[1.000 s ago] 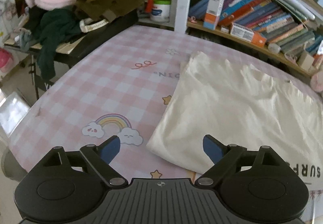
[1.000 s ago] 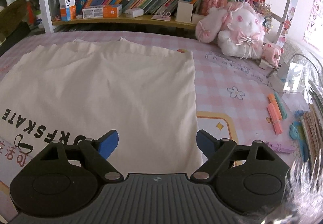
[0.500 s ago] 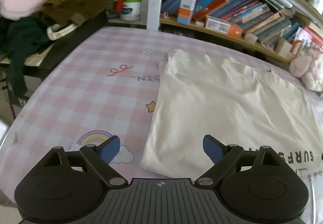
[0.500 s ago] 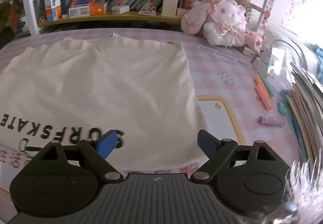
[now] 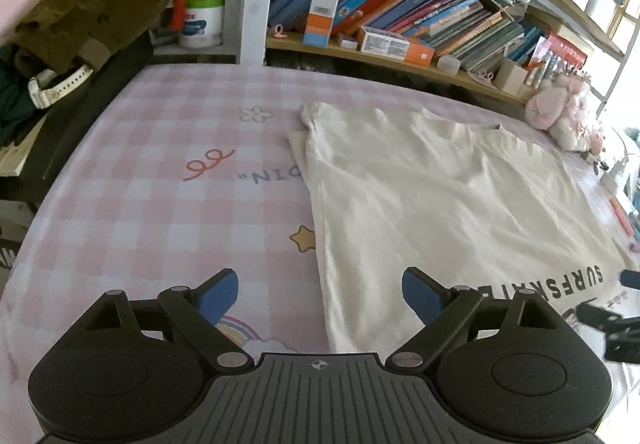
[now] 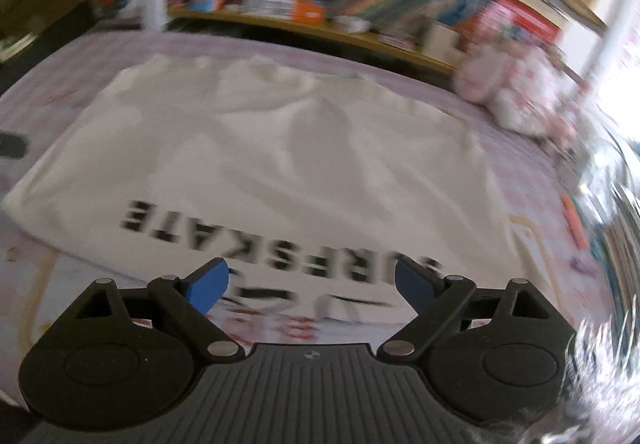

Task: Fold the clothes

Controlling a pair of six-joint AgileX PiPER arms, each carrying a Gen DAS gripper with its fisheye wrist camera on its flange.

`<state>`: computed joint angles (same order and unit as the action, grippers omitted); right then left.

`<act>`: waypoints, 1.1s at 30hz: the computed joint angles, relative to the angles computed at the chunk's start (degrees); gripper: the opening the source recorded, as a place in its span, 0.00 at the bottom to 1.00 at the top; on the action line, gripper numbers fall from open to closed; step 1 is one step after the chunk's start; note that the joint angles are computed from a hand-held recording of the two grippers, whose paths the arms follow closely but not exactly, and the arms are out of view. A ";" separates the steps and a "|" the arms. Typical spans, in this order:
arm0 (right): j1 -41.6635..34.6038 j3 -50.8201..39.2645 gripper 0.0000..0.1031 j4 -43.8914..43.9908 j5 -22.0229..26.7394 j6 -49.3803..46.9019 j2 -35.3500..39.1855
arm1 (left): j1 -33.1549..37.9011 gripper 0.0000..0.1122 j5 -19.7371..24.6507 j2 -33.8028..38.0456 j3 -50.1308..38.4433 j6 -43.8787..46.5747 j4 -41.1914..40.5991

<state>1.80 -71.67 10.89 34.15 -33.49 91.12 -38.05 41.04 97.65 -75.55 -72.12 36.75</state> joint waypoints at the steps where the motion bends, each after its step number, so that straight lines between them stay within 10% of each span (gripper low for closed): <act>1: 1.97 -0.13 0.88 -0.91 0.14 0.62 0.24 | 0.44 0.82 -0.94 -0.25 0.49 0.48 -0.26; 8: 10.36 -3.76 0.88 1.08 3.09 -3.83 2.81 | 6.30 0.82 -9.26 -1.86 3.90 6.80 -9.15; 18: 18.17 -11.14 0.85 6.00 8.90 -14.48 8.43 | 16.92 0.82 -19.45 -2.27 8.58 24.94 -42.03; 33: 24.66 -12.93 0.78 3.01 11.81 -15.08 11.16 | 18.78 0.82 -23.71 -3.57 13.45 33.81 -55.80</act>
<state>26.46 -84.61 13.90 45.96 -48.57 102.28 -19.27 17.33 94.08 -62.10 -38.31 -19.04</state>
